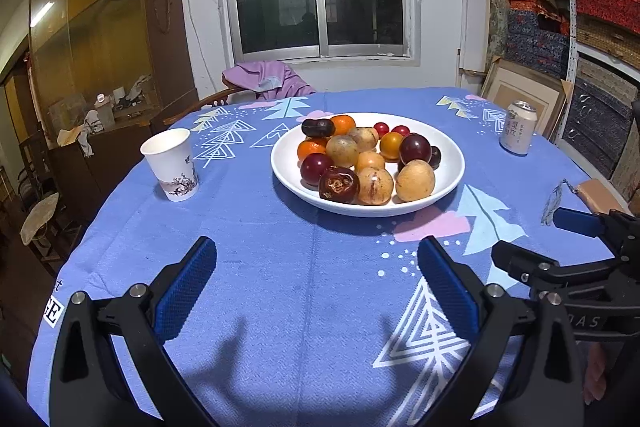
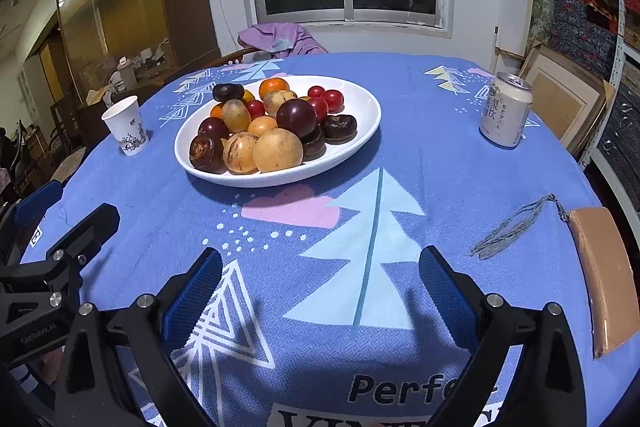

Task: Organize fruits

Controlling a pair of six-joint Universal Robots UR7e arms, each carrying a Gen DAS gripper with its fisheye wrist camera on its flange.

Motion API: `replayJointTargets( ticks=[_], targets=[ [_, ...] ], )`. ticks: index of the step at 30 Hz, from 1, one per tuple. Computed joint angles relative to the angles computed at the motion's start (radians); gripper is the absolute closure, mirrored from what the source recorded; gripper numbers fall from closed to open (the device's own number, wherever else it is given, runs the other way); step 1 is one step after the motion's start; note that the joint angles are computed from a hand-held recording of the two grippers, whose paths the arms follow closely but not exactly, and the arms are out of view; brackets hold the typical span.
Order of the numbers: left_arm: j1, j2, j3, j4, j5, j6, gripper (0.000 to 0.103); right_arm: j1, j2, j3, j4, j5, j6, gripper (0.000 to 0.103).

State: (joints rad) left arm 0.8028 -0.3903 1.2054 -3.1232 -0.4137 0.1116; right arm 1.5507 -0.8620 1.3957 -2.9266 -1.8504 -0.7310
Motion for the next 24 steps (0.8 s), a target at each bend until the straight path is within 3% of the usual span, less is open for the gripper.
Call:
replayJointTargets(
  ticks=[10,16,24],
  targets=[
    [0.001,-0.006,0.007,0.008,-0.028,0.002,0.004,0.001,0.0,0.0,0.003,-0.002,-0.001,0.003],
    [-0.005,0.019,-0.014,-0.05,-0.002,0.063,0.004,0.001,0.001,0.0,-0.001,-0.003,-0.003,0.003],
    [0.0,0.01,-0.012,-0.022,0.004,0.027,0.004,0.001,0.0,0.0,0.0,-0.002,-0.001,0.003]
  ],
)
